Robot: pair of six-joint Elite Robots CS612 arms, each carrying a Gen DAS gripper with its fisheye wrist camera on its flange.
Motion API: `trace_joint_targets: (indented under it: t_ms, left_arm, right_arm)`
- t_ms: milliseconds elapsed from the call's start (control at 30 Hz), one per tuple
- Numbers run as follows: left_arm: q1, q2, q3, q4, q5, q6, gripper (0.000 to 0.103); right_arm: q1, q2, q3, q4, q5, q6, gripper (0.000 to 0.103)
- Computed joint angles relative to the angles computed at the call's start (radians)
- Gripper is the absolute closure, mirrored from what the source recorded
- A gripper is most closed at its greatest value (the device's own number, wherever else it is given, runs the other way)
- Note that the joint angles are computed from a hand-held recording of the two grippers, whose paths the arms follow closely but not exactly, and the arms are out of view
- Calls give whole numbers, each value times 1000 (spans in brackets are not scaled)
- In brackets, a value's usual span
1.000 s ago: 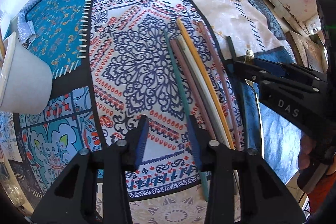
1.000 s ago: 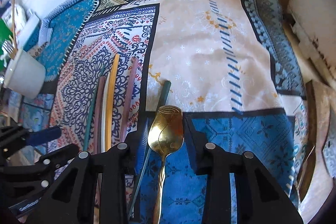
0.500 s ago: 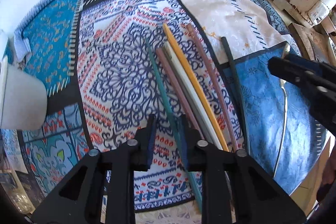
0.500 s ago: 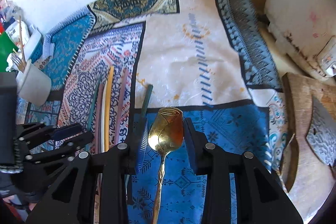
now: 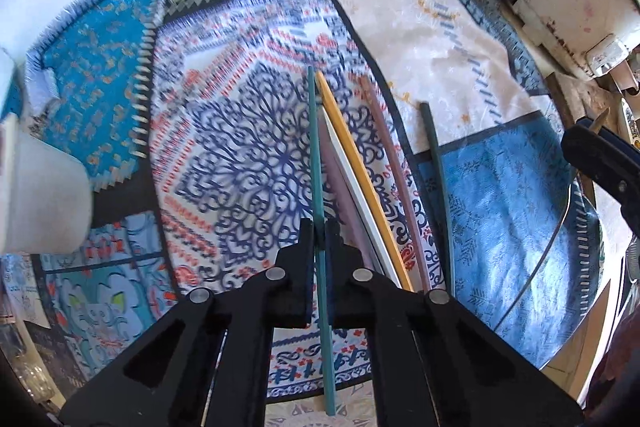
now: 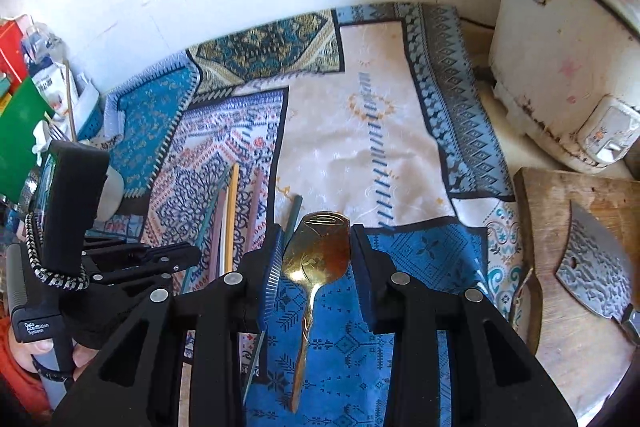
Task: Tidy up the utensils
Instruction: 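Grasp the teal chopstick with the left tool, then carry the teal chopstick with the left tool while the right tool carries the gold spoon toward the cup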
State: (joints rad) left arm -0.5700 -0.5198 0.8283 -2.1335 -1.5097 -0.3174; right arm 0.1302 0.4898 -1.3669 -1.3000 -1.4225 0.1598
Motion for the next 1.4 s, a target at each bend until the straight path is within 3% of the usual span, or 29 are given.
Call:
trace_joint_targets:
  t_ms: [167, 400, 600, 1233, 1400]
  left_arm:
    - [-1, -34, 35, -53, -1, -8, 100]
    - [-10, -118, 187, -215, 5, -15, 100]
    - [-18, -155, 233, -263, 20, 8, 101]
    - [-17, -213, 301, -443, 50, 13, 103]
    - [-7, -213, 300, -446, 47, -1, 103]
  right_arm:
    - [-1, 3, -18, -31, -2, 19, 72]
    - [1, 2, -34, -59, -5, 32, 73]
    - [3, -1, -40, -85, -10, 47, 73]
    - [24, -31, -18, -192, -23, 25, 73]
    - [29, -39, -10, -213, -24, 21, 73]
